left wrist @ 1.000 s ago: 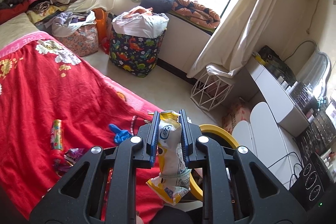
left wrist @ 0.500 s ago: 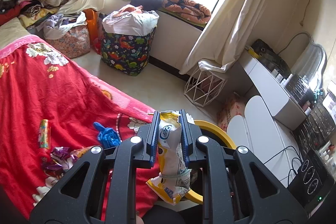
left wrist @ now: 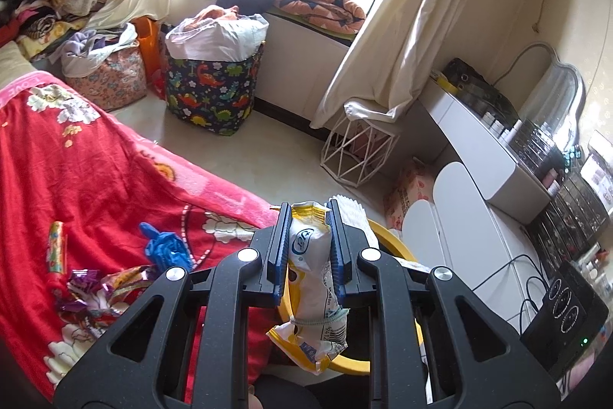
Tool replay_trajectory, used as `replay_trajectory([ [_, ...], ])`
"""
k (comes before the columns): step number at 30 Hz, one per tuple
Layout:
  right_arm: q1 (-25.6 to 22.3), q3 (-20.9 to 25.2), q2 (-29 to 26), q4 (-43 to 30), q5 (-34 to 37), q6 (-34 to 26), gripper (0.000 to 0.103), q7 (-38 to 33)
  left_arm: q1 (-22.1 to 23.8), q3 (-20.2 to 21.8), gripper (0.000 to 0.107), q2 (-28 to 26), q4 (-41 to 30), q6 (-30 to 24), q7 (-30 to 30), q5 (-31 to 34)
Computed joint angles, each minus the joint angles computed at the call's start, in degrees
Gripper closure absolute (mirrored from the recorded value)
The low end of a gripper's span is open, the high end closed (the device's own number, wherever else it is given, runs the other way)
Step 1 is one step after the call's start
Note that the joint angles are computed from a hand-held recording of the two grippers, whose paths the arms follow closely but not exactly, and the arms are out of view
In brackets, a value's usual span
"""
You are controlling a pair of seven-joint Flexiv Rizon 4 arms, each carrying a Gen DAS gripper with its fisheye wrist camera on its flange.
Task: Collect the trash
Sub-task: 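Carry the snack bag and foam net with both tools over the yellow-rimmed bin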
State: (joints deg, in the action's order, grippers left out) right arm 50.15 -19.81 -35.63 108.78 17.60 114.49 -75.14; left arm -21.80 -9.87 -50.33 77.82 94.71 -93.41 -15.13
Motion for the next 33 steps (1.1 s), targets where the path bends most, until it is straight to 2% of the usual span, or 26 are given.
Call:
replay_trajectory([
  [17,2.92,-5.13,-0.08,2.88,5.59,0.58,0.085,1.03,-1.82,-0.80,0.094,-2.82,-5.32,-3.06,2.09,0.55],
  [33,3.18,-7.55,-1.06,4.27,5.96,-0.06,0.085,4.49,-3.77,-1.06,0.094,-6.75,-11.78,-7.68,4.13,0.42],
])
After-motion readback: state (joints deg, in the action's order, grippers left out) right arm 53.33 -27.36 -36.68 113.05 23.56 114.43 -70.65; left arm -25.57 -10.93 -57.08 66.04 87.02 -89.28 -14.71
